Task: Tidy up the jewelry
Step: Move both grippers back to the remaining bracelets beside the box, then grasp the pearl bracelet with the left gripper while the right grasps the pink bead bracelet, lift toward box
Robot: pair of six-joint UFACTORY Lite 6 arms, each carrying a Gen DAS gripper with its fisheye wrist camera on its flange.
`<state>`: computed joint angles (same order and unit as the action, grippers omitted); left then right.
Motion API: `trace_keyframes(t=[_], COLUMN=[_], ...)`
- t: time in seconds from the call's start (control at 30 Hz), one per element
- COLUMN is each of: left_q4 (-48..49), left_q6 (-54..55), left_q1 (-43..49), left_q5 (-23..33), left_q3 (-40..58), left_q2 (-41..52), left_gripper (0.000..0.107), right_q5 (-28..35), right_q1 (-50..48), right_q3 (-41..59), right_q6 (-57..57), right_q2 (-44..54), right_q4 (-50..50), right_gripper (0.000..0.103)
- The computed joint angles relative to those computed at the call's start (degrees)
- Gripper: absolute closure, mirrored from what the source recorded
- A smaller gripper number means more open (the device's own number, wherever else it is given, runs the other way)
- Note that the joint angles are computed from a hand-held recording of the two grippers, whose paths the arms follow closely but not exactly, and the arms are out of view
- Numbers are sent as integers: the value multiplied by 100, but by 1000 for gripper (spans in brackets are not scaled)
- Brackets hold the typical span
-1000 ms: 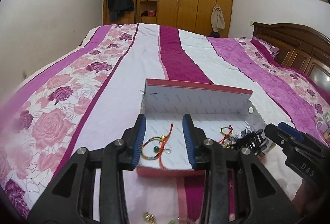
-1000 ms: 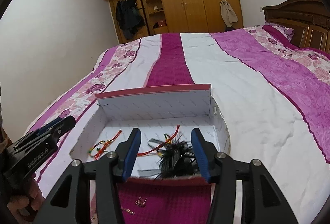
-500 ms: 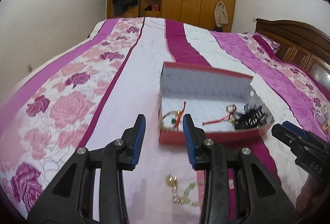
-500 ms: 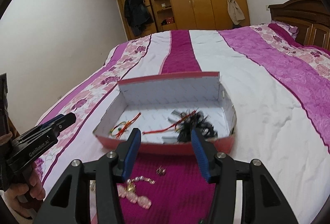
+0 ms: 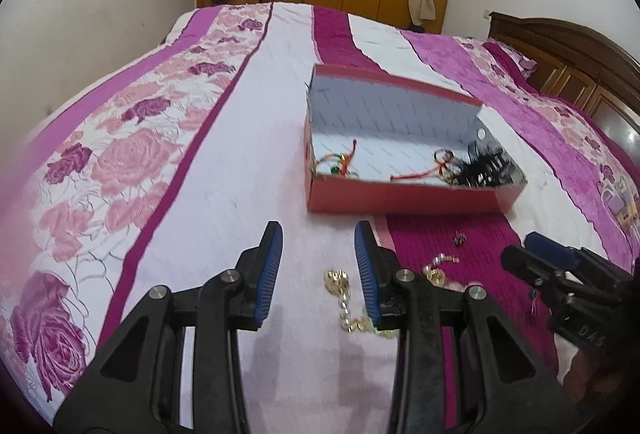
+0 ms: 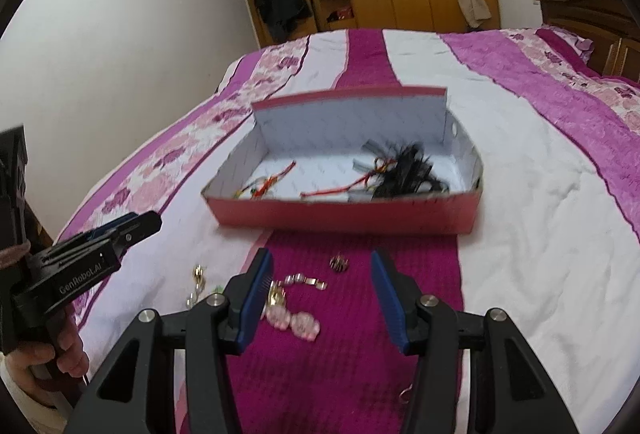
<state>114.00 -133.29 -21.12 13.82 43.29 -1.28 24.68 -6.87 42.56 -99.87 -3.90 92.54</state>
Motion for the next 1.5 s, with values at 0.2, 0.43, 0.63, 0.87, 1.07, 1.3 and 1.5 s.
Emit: trace_keyframes(t=[0.2, 0.43, 0.63, 0.87, 1.07, 1.3, 1.5], left_q4=[98, 227, 447, 501, 486, 670, 370], left_q6=[-107, -233, -443, -503, -493, -669, -373], left_q1=[-27, 2, 109, 134, 87, -5, -66], left_q5=[-90, -131, -171, -199, -222, -256, -163], left_q3=[-82, -89, -184, -229, -190, 174, 534], left_q2=[161, 299, 278, 264, 317, 752, 1240], left_gripper=[78, 78, 78, 78, 78, 78, 79], right_q5=[-148, -408, -475, -456, -257, 120, 420], right_q1=[236, 550, 651, 688, 565, 101, -342], right_q3=[-93, -39, 10, -81, -138, -228, -374], right_q6=[-219, -835, -1548, -2153, -2198, -1707, -1353], right_q2=[284, 737, 1026, 992, 931, 588, 174], right_q4=[68, 400, 924, 1362, 1489, 1029, 576], right_gripper=[49, 49, 49, 68, 68, 68, 68])
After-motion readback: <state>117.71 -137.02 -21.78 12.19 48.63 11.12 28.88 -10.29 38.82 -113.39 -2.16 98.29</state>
